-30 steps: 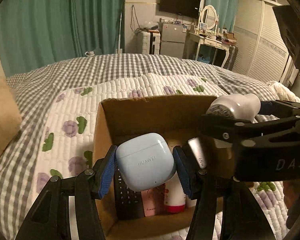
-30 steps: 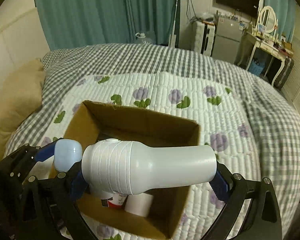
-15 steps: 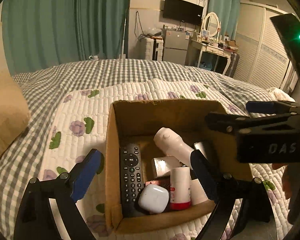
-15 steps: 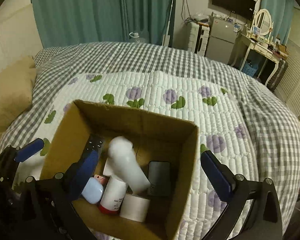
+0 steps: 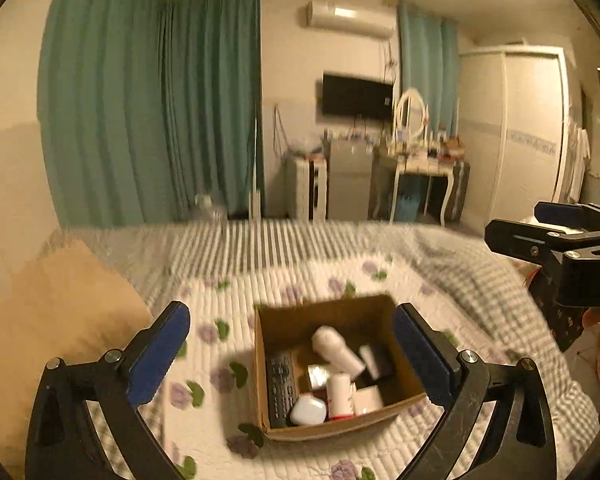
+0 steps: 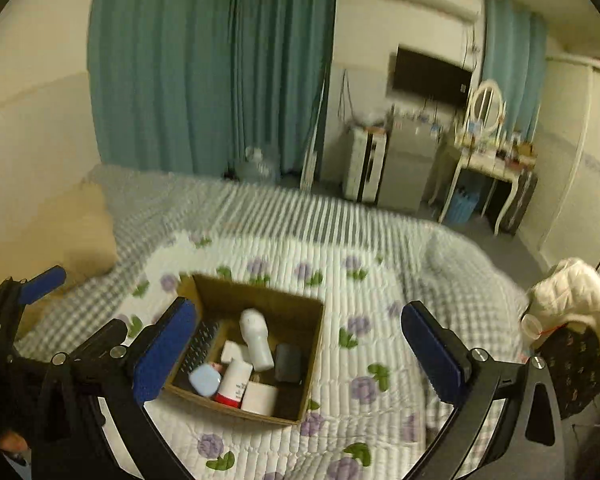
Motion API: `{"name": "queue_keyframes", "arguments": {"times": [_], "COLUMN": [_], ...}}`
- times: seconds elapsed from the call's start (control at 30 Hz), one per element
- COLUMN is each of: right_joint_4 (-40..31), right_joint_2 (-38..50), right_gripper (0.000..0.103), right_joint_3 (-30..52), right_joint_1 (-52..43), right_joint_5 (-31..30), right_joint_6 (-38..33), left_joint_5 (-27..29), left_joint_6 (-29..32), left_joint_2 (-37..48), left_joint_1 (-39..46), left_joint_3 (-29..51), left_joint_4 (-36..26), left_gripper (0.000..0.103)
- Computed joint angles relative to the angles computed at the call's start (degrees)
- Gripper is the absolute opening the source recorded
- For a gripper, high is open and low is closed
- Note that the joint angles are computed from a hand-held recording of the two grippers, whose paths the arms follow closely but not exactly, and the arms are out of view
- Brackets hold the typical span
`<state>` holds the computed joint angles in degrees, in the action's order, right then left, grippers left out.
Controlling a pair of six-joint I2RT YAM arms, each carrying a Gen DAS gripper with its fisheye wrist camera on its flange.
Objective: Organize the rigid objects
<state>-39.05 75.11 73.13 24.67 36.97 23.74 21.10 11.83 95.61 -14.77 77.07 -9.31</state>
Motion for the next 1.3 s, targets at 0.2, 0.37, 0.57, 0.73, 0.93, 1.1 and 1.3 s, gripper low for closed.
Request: {"name": "queue_keyframes", "arguments": {"times": [0.2, 0.37, 0.57, 0.73, 0.93, 1.1, 1.3], "right_joint_4": [-2.5, -2.2, 11.8, 28.5, 35.8, 35.5, 35.3], "right_joint_2": [-7.7, -11.0, -12.5, -9.5, -5.5, -5.2, -5.6], "right_gripper": [0.103, 0.103, 0.103, 0.103, 0.103, 0.103, 0.103], "right_joint_3": [-0.6, -7.2, -24.5, -36.1, -39.6, -39.9, -40.1], "right_joint_1": [10.8, 19.9, 24.0, 19.1, 14.8, 14.6, 14.4], "right_joint_5": [13.0, 22.3, 27.8, 20.7, 15.6, 16.0, 16.0], "right_joint_6": [2.9, 9.1, 10.9, 9.8, 9.0, 10.0, 10.2], "left_joint_5": [2.2, 3.1, 2.0, -5.5, -3.6, -2.3, -1.7], "left_joint_6": [-1.0, -2.0, -5.4, -3.0, -2.7, -2.2, -2.5], "left_joint_2": [-9.0, -13.6, -12.6, -7.9, -4.2, -5.0, -5.0], "left_joint_1": [1.8, 3.5, 4.6, 2.0, 2.6, 2.7, 2.6], "left_joint_3": [-6.3, -14.5, -24.4, -32.6, -33.7, -34.2, -33.6], "left_joint_4": [4.1, 9.6, 20.6, 35.9, 36.9, 36.6, 34.3], "left_gripper": [0.103, 0.103, 0.103, 0.103, 0.103, 0.103, 0.103]}}
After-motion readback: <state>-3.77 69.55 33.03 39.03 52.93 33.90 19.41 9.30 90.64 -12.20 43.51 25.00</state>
